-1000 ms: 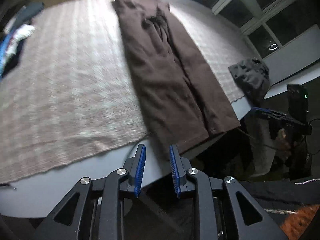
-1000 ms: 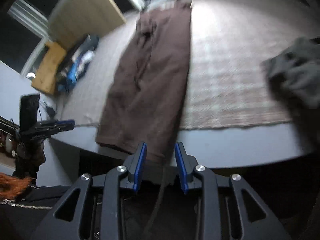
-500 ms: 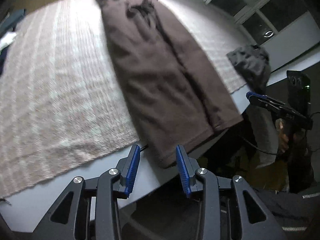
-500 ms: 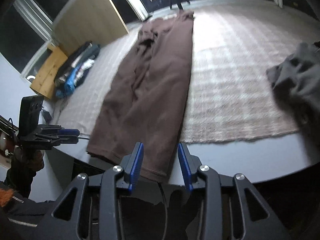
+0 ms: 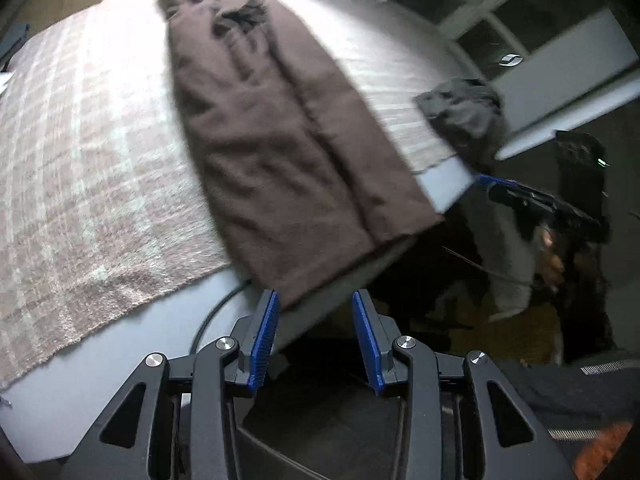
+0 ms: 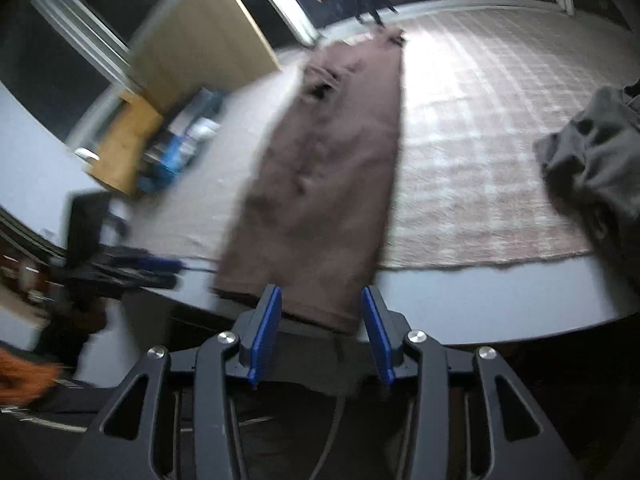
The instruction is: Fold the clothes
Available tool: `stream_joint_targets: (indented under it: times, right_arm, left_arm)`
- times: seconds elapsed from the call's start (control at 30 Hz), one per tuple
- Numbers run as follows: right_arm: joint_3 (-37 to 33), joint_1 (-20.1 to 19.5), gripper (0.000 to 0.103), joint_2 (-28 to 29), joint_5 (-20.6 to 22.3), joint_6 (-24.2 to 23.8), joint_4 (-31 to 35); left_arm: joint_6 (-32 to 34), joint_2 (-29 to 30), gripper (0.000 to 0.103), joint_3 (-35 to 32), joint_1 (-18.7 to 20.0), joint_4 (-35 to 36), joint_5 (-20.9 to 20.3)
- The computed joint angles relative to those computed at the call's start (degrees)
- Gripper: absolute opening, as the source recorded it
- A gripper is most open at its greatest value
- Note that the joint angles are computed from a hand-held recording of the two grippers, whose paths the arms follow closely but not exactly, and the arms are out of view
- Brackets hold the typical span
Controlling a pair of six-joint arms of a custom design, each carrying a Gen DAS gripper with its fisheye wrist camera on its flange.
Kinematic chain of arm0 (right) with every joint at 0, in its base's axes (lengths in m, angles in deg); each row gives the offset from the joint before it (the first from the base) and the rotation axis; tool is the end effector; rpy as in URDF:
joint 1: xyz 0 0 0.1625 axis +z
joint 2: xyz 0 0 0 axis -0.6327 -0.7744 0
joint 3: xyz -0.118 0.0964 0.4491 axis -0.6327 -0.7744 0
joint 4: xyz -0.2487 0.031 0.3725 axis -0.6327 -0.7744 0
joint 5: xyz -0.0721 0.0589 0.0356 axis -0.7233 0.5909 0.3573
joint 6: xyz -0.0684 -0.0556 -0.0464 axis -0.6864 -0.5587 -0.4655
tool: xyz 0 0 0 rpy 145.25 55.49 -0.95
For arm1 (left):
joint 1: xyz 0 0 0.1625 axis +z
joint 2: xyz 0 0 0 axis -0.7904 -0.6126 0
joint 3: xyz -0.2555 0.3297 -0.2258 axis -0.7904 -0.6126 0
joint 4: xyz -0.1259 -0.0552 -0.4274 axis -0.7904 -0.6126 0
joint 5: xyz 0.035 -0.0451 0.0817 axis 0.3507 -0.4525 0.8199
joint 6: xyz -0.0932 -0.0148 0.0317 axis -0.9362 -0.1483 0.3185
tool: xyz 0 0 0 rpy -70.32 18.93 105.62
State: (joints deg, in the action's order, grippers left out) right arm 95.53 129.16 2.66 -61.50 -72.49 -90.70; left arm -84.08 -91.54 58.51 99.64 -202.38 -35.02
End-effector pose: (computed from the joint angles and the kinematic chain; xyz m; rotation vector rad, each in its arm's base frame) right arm 0.1299 -0.6319 0.2673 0.7113 -2.9595 0.3399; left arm -0.2650 -0.5385 0.1533 0.2119 2.8281 -0.3346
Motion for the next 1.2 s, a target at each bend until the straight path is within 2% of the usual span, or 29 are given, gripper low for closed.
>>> stream_joint_targets:
  times: [0.03,0.07,0.17,0.23,0.3,0.4,0.53,0.63,0.8,1.13,1.2]
  right_arm:
    - [0.18,-0.25,0.042,-0.26,1.25,0.05,-0.48]
    - [0.55,0.0,0.043,-0.12,0.31,0.13,-2.31]
    - [0.48,0.92,0.044,1.8,-6.64,1.34,-4.5]
    - [-0.14,0.36,0.044,2.66,-6.94,3.0,-1.49]
    - [0.11,-0.24,0.044,3.0,-7.0,3.06,0.33]
    - [1.44,-0.43,0.044,2.76,-6.71,1.55,-0.93]
    - [1.55,-0.06,0.044,3.78,-7.93,0.17,-4.2]
    - [0.02,0.07,0.044,5.59,-7.96,0.05,-5.16]
    - [-2.41,0.85,0.044,8.68,-9.65,-1.24,-4.78]
    - [-4.12,1.39,0.044,11.65,-12.27,-4.01,-1.49]
    - [-4.36,1.25,0.044,11.88,-12.23,-4.1,-0.78]
  left_arm:
    - [0.41,-0.11,0.045,-0.13,-0.29,0.55,0.36]
    - [0.32,0.05,0.047,-0.42,-0.52,1.52,1.34]
    - [-1.34,0.45,0.048,-0.7,0.14,3.82,1.9]
    - [-3.11,0.84,0.048,-0.61,0.68,5.4,2.2]
    - [-4.74,1.05,0.048,-0.62,0.36,8.04,5.1]
    - [-7.1,1.19,0.048,-0.57,0.09,10.71,8.68]
    - [-6.32,1.42,0.048,-0.72,0.22,8.27,10.21]
    - [-4.69,3.4,0.048,-2.62,1.55,6.48,8.75]
    - [-3.98,7.02,0.048,-6.08,3.1,7.56,7.64]
    - [-4.78,8.89,0.049,-7.82,3.03,9.82,8.06]
    - [-4.41,9.08,0.044,-7.86,2.9,9.58,8.43]
